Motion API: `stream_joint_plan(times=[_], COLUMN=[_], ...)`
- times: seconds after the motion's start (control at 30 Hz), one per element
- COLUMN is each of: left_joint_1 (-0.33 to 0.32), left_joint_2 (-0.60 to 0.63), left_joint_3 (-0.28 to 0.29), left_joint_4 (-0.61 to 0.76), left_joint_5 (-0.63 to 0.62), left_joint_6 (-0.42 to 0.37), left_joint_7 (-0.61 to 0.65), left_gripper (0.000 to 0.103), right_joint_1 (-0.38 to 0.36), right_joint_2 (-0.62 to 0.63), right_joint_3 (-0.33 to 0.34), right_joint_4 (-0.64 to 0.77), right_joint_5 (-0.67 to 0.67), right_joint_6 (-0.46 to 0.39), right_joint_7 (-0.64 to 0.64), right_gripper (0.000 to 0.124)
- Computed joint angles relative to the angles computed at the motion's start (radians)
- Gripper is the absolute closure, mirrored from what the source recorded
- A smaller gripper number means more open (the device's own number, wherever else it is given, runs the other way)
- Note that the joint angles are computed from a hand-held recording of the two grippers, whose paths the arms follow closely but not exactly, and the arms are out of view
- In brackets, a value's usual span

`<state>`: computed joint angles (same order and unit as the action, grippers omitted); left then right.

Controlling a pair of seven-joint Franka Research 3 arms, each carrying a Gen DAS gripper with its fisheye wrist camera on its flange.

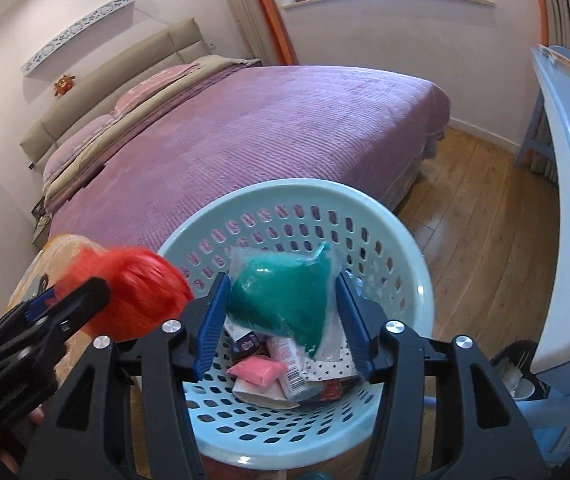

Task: Collect trash
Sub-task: 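Carry the red bag and teal packet to the blue basket and release both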

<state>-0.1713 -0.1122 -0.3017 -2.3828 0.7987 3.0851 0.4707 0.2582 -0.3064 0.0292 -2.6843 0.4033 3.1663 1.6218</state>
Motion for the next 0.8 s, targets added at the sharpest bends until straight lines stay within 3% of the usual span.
stream_joint_plan(times=[0.07, 0.2, 0.3, 0.53, 0.67, 0.77, 0.8], left_joint_1=[0.035, 0.027, 0.069, 0.134, 0.22, 0.325, 0.36], left_joint_2=[-0.013, -0.036, -0.081, -0.22, -0.331, -0.468, -0.529], left_joint_3=[-0.019, 0.003, -0.023, -0.046, -0.116, -0.22, -0.259], left_joint_4=[-0.006, -0.034, -0.07, -0.195, -0.276, -0.357, -0.392], left_joint_5=[0.07, 0.031, 0.035, -0.04, -0.081, -0.124, -0.144], left_joint_6=[0.018, 0.051, 0.077, 0.153, 0.174, 0.174, 0.172], left_joint_7=[-0.08, -0.063, -0.074, -0.046, -0.047, -0.07, -0.087], left_gripper=[0.023, 0.022, 0.022, 0.022, 0.021, 0.017, 0.016], right_joint_1=[-0.006, -0.032, -0.002, -0.058, -0.083, -0.098, -0.137], right_joint_2=[-0.004, -0.022, -0.044, -0.124, -0.173, -0.2, -0.217], right_joint_3=[0.003, 0.038, 0.026, 0.144, 0.211, 0.259, 0.317], right_joint_4=[-0.004, -0.018, -0.031, -0.065, -0.08, -0.088, -0.093], right_joint_5=[-0.001, -0.015, -0.012, -0.071, -0.116, -0.152, -0.174], right_joint_6=[0.003, 0.002, 0.002, -0.011, -0.019, -0.013, -0.006], right_joint_7=[0.005, 0.03, 0.03, 0.099, 0.145, 0.172, 0.2], right_gripper=[0.069, 0.069, 0.069, 0.065, 0.065, 0.065, 0.065])
